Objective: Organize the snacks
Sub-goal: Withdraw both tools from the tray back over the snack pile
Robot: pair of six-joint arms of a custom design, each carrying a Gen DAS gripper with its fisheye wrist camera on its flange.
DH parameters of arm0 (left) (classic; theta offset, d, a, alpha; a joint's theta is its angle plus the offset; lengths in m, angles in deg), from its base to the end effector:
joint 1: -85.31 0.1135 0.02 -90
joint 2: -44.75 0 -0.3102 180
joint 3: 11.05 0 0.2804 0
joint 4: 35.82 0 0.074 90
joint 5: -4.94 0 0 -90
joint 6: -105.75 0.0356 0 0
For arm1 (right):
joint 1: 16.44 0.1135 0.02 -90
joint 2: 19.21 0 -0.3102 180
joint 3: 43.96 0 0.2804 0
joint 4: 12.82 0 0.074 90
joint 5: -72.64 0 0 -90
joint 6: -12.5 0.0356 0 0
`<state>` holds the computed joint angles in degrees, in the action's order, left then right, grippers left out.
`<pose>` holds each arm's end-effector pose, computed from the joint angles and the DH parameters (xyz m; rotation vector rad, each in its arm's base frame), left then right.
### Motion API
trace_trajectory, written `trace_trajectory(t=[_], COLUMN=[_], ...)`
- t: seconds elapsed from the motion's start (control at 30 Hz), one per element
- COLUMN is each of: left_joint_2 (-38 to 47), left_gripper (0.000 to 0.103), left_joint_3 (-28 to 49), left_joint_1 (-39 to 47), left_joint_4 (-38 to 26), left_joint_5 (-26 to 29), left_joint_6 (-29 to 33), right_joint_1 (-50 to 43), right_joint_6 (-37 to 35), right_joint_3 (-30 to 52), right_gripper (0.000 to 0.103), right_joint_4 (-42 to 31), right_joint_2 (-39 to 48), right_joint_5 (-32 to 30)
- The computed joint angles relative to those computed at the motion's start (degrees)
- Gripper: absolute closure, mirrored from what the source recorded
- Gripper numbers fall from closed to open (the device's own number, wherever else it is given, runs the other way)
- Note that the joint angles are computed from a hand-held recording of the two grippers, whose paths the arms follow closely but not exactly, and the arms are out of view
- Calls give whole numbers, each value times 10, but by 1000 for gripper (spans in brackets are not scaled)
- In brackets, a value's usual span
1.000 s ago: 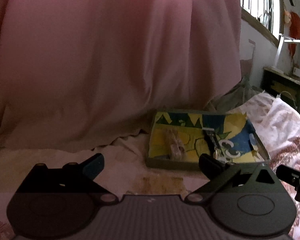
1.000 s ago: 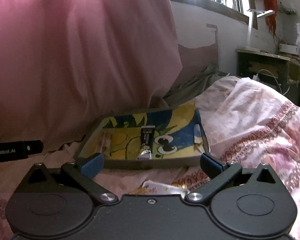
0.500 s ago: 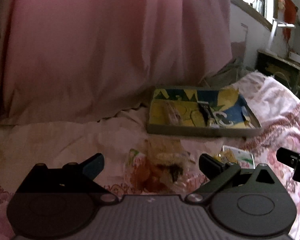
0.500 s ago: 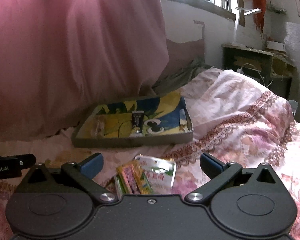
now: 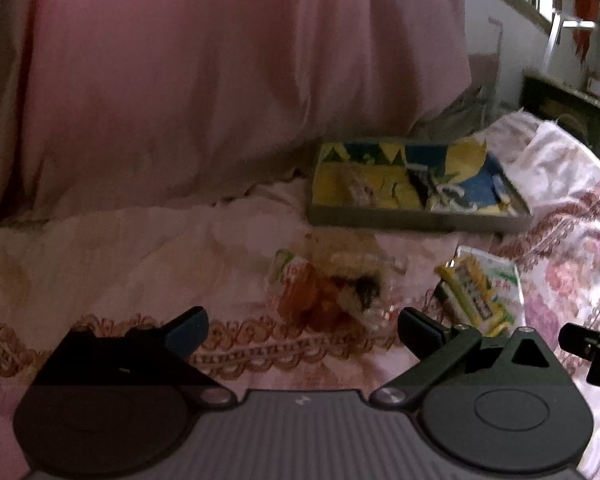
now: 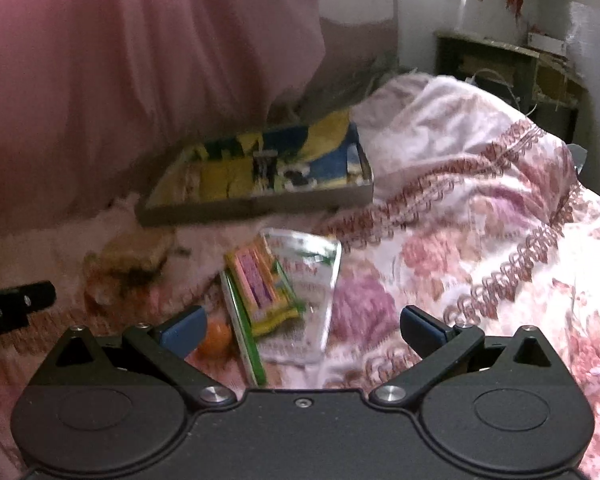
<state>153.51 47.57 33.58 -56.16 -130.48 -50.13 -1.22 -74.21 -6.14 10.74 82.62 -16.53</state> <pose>0.2259 -0.2454 0.0987 -0.4462 2.2552 0.1597 0.2798 0.0756 0.0940 -0.2295 2.2698 0.1530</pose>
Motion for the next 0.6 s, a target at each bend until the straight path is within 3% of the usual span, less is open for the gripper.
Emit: trace_trajectory(t=[0.17,0.6], left_joint_2=[14,33], left_gripper=[0,0], left_joint_3=[14,39], left_joint_1=[5,14], left_joint_4=[-22,-54], left_joint_5=[31,63], left_joint_6=[2,10], right_joint_1=[8,21], right_joint_6=[-1,-17], right_joint_3=[19,30], right_gripper=[1,1], right_joint_4=[-41,-64], right_joint_2=[19,27], right_joint_5=[17,19])
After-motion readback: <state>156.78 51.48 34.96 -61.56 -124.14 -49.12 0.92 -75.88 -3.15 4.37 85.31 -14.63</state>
